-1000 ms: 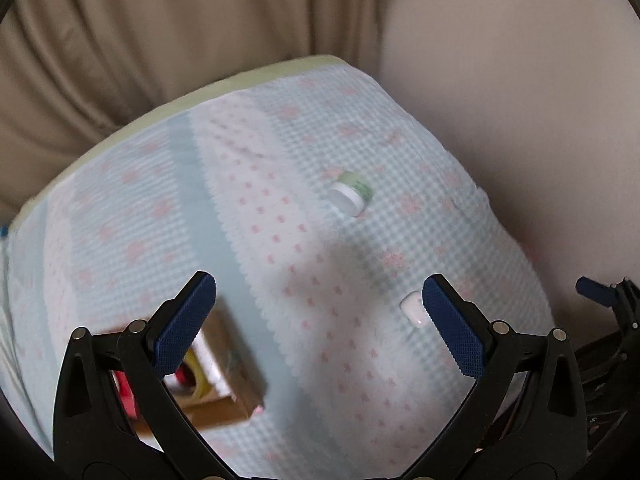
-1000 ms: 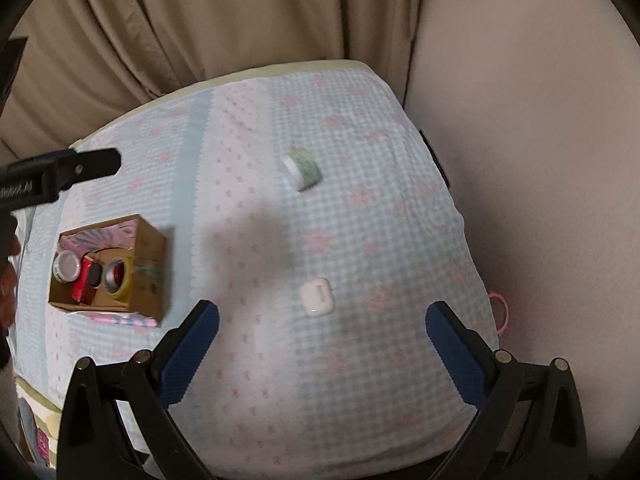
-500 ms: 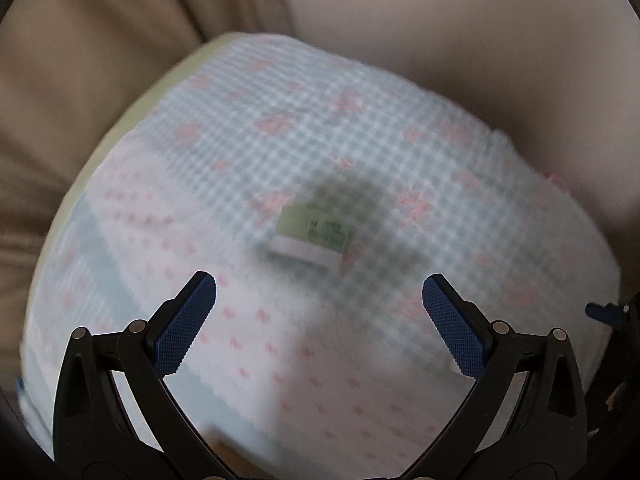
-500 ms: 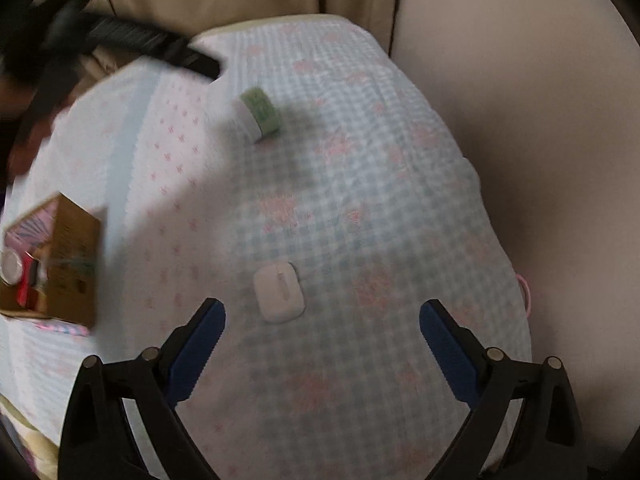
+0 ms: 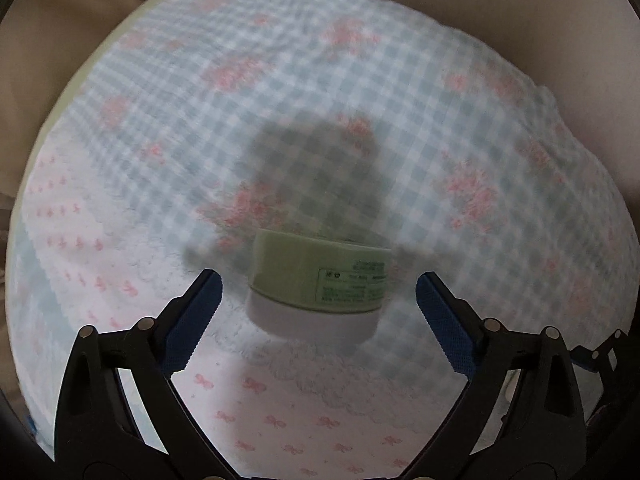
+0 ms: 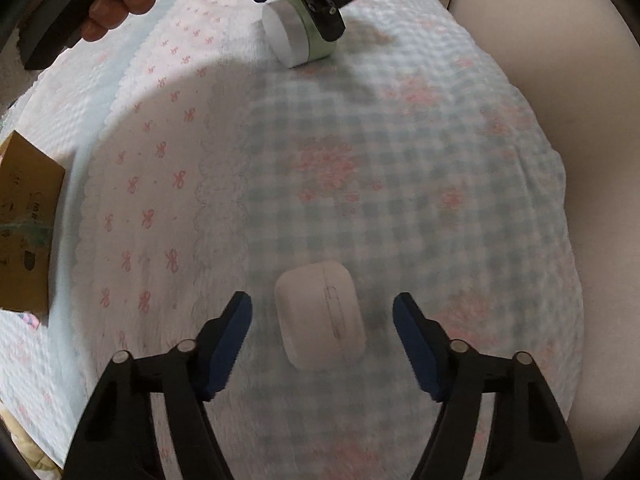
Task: Organize rigid objects
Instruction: 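Grasp the pale green jar with the left tool while the right tool grasps the white earbud case, then carry the pale green jar with the left tool while the right tool carries the earbud case to the box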
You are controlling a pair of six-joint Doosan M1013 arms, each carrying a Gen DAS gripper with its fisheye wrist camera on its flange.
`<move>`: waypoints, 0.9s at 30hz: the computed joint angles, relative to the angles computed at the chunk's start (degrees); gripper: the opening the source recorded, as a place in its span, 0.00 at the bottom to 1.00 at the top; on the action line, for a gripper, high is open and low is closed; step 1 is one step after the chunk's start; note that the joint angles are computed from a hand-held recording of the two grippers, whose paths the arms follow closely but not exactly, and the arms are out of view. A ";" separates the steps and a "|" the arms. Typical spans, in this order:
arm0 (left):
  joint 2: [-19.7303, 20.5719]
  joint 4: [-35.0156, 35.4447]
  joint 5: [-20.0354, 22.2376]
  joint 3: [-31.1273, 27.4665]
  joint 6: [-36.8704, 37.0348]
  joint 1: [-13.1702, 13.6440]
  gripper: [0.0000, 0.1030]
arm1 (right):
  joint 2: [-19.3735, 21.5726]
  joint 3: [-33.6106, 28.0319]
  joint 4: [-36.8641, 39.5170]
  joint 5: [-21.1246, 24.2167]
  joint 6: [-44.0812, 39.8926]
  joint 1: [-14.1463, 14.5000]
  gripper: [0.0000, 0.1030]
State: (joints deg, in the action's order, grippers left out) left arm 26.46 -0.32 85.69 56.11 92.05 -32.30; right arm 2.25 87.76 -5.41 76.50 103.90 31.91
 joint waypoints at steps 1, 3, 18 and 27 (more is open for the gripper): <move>0.31 -0.18 0.26 -0.07 0.51 0.08 0.88 | 0.25 -0.01 0.00 0.11 -0.25 0.10 0.62; 1.35 -0.88 1.89 -0.84 1.81 0.26 0.80 | 0.85 -0.18 -0.04 0.79 -1.29 0.32 0.50; 2.48 -0.36 1.48 -0.72 2.15 0.28 0.67 | 3.82 -2.51 -0.01 4.34 -1.75 0.15 0.42; -1.43 -1.12 0.82 0.98 -1.13 0.37 0.67 | 2.27 -2.88 0.20 5.17 0.33 -0.47 0.41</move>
